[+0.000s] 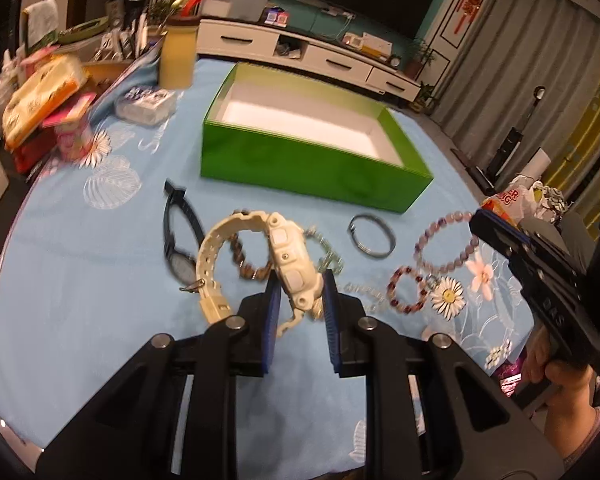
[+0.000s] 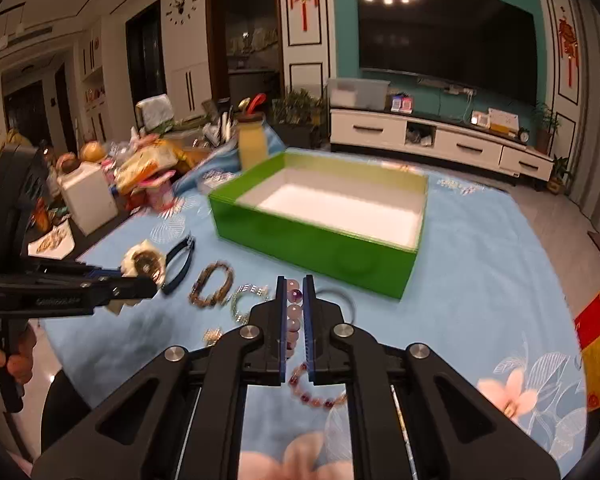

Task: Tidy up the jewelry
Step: 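Carry both items into the green box and open both grippers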

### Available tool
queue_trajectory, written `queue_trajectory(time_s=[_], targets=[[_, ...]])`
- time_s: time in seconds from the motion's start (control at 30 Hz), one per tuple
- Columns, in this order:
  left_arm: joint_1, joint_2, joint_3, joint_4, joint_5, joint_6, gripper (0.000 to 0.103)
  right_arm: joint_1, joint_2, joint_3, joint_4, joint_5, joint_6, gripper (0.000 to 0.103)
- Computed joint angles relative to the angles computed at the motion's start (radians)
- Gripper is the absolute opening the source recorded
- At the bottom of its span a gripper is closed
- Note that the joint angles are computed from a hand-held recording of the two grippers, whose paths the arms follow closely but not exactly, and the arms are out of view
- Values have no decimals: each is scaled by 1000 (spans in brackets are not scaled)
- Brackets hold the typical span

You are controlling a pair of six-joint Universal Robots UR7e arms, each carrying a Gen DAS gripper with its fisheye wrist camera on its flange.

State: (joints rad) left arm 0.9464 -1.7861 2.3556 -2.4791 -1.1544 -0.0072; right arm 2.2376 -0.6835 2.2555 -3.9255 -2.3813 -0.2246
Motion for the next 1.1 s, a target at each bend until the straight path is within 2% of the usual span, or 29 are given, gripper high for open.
queue_trajectory(time_s=[0.1, 0.23, 0.5, 0.7, 0.87, 0.93, 0.97, 1.03, 1.1], targets=[[10, 43, -44, -11, -24, 4, 20, -11, -14, -17, -11, 7, -35, 7], [17, 127, -107, -51, -14, 25, 20, -43, -31, -45, -29, 27, -96, 7], [18, 299, -233, -124, 9, 77, 20, -124, -46, -125, 9, 100, -134, 7], [46, 446, -342, -140, 36, 88, 21, -194, -35, -187, 104, 144, -97, 7], [65, 534, -402, -120, 86, 79, 22, -241, -22, -227, 202, 136, -71, 7], [64, 545, -408, -120, 96, 79, 41, -253, -23, -233, 226, 121, -46, 13], [60, 543, -403, -133, 101, 82, 55, -255, -27, -230, 228, 114, -32, 16], [49, 532, -387, -167, 111, 104, 61, -257, -39, -214, 206, 121, -23, 27], [38, 513, -370, -181, 109, 108, 68, -252, -51, -191, 170, 118, -20, 33]])
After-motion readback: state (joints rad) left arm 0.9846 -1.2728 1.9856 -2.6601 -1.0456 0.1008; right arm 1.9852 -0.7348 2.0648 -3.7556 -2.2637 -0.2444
